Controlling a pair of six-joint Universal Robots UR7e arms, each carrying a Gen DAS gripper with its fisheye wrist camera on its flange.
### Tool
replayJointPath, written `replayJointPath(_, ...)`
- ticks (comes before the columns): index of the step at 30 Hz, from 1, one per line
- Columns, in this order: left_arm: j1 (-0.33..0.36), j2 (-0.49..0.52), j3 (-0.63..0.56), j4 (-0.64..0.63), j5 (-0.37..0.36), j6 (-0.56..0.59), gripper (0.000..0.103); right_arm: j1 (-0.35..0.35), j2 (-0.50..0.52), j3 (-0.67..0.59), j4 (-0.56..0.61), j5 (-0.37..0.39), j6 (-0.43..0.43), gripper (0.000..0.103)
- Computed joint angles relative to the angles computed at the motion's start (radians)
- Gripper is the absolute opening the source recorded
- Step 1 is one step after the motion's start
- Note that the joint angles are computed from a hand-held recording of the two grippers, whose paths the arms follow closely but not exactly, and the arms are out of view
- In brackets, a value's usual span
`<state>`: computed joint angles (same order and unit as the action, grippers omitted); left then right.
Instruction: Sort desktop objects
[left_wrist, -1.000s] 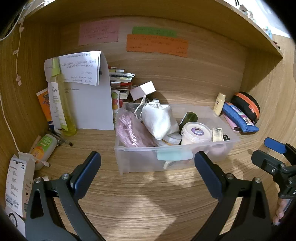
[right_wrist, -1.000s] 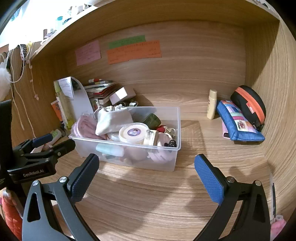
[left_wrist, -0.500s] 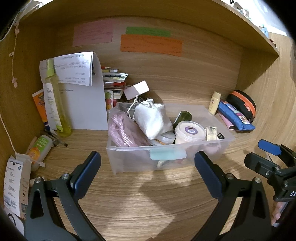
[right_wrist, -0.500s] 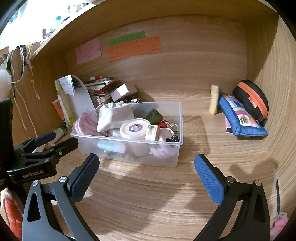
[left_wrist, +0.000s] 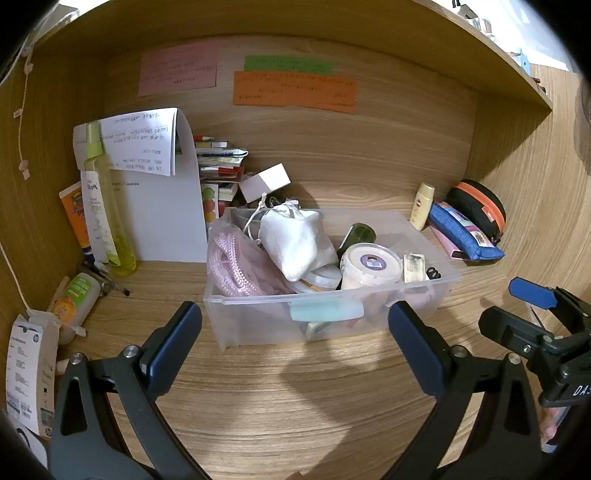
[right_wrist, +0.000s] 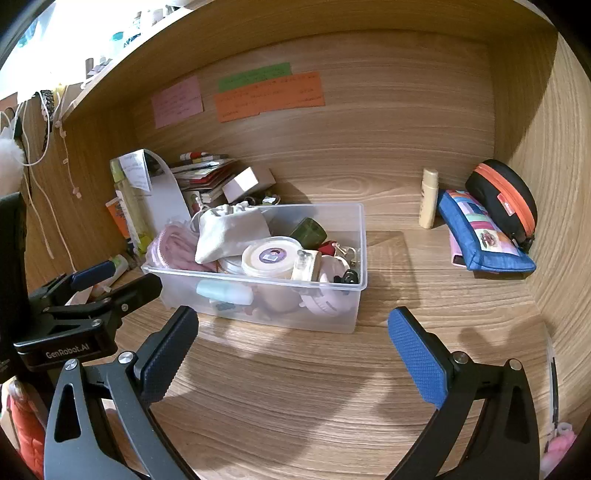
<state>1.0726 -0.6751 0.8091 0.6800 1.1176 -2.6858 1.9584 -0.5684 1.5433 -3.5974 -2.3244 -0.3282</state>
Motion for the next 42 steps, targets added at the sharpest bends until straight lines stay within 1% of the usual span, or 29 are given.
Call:
replayJointPath(5,0.000,0.006,-0.014,0.018,0.001,-0.019,0.102,0.002,0.001,-0.003,0.004,0.002,-0.004,0.103)
replayJointPath(11,0.007,0.033,-0.066,0.081,0.012,-0.046,0.102,0.004,0.003,-0.008,0.019,0.003,-0.005,0.103)
replayJointPath(28,0.015,0.018,-0.047,0.064,0.023,-0.046,0.102,0.009,0.007,-0.011,0.029,0.003,-0.009,0.103)
replayJointPath(36,0.016,-0.011,-0.002,0.011,0.029,-0.028,0.102,0.011,0.009,-0.014,0.037,0.001,-0.003,0.103)
replayJointPath(42,0.017,0.016,-0.049,0.067,0.020,-0.050,0.102,0.011,0.011,-0.016,0.042,0.006,-0.006,0.103)
